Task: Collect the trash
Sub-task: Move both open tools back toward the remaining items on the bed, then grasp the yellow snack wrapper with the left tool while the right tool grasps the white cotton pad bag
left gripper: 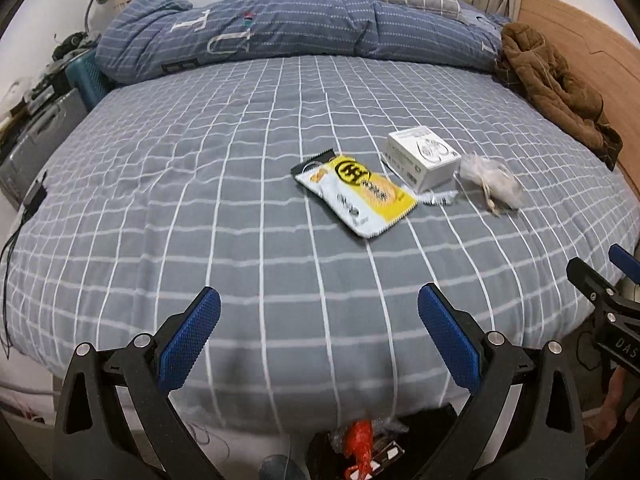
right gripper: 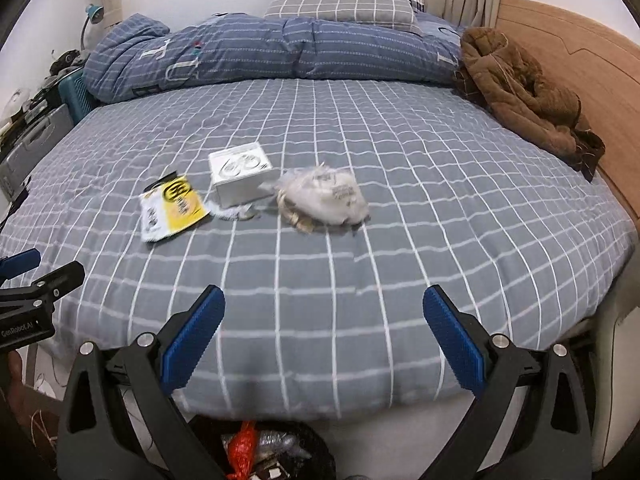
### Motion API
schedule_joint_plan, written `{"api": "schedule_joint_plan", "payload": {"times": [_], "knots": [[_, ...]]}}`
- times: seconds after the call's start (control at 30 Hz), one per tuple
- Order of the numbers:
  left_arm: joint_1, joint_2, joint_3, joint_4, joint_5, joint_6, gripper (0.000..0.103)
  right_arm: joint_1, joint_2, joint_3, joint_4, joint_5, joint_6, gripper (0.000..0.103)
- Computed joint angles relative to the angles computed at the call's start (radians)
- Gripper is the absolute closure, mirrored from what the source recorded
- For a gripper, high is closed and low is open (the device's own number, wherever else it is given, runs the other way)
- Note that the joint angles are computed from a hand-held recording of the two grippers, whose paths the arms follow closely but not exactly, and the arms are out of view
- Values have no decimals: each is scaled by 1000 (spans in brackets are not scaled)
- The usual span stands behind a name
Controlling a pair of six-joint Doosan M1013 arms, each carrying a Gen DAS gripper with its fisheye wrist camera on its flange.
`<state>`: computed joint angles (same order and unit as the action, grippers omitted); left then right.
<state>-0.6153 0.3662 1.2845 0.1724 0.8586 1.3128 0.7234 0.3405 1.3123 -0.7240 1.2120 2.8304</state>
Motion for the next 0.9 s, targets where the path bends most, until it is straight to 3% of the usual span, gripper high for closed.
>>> {"api": "schedule_joint_plan", "payload": {"times": [0.73, 0.8, 0.9], "knots": [[20, 276, -325, -32, 123, 83, 6, -182, 114, -93, 122, -125, -171, 8], [22, 290, -340, -51, 132, 105, 10, -189, 121, -94, 141, -136, -179, 13], [24, 299, -344, -83, 128, 152, 24, -198, 138, -104, 178, -144, -207, 18]]}}
